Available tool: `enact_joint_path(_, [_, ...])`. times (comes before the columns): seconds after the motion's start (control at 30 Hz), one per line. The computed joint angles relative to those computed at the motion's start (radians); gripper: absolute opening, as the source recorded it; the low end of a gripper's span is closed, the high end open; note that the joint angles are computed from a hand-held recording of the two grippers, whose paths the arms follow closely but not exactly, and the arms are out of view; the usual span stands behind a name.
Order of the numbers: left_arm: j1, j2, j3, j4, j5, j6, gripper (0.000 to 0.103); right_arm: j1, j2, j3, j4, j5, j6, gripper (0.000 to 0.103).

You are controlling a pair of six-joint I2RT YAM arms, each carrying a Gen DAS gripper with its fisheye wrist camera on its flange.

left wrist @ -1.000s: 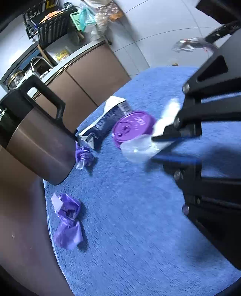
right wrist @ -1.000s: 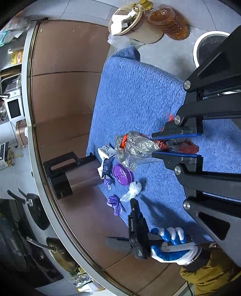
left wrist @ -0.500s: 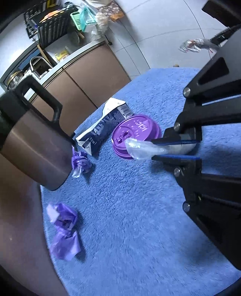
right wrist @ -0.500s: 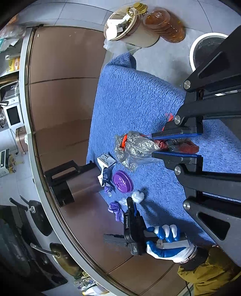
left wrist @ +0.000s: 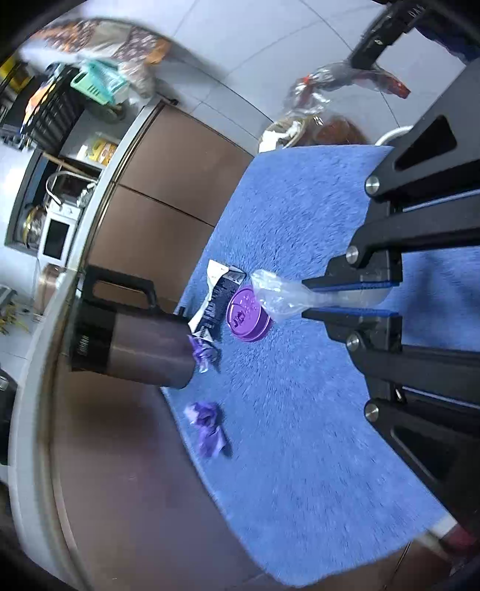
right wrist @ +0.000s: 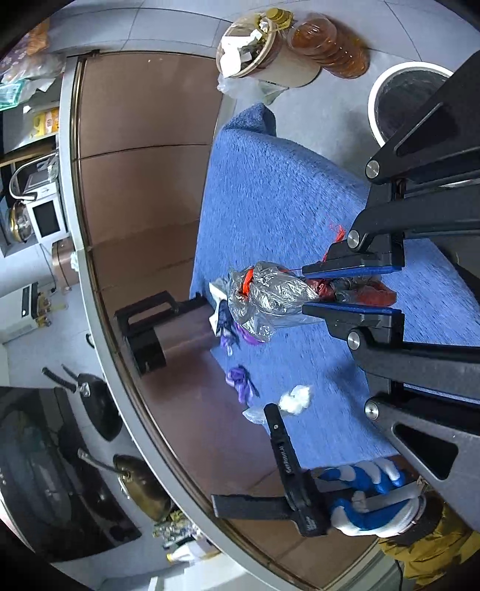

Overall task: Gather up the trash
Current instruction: 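Carry the clear bag and plastic wrap over the metal bin with both tools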

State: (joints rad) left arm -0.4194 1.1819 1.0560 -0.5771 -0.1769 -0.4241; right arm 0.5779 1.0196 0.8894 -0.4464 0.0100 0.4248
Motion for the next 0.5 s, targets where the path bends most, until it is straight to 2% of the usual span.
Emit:
enact_joint_path(0.17, [-0.208, -0.078, 0.026, -0.118, -0.234, -0.041, 0.007, 0.084, -0.083, -0.018, -0.036, 0.045, 0.038, 0.013])
enact_joint_path(0.33, [-0.420, -0.086, 0.078, -0.222, -0.442, -0.100, 0.007, 0.157, -0.164, -0.026, -0.083, 0.101, 0.068, 0.013])
enact_joint_path(0.5, [-0.555, -0.049, 0.138, -0.287, -0.561, -0.144, 0.007, 0.182, -0.245, -0.033, -0.133, 0.137, 0.081, 0.013])
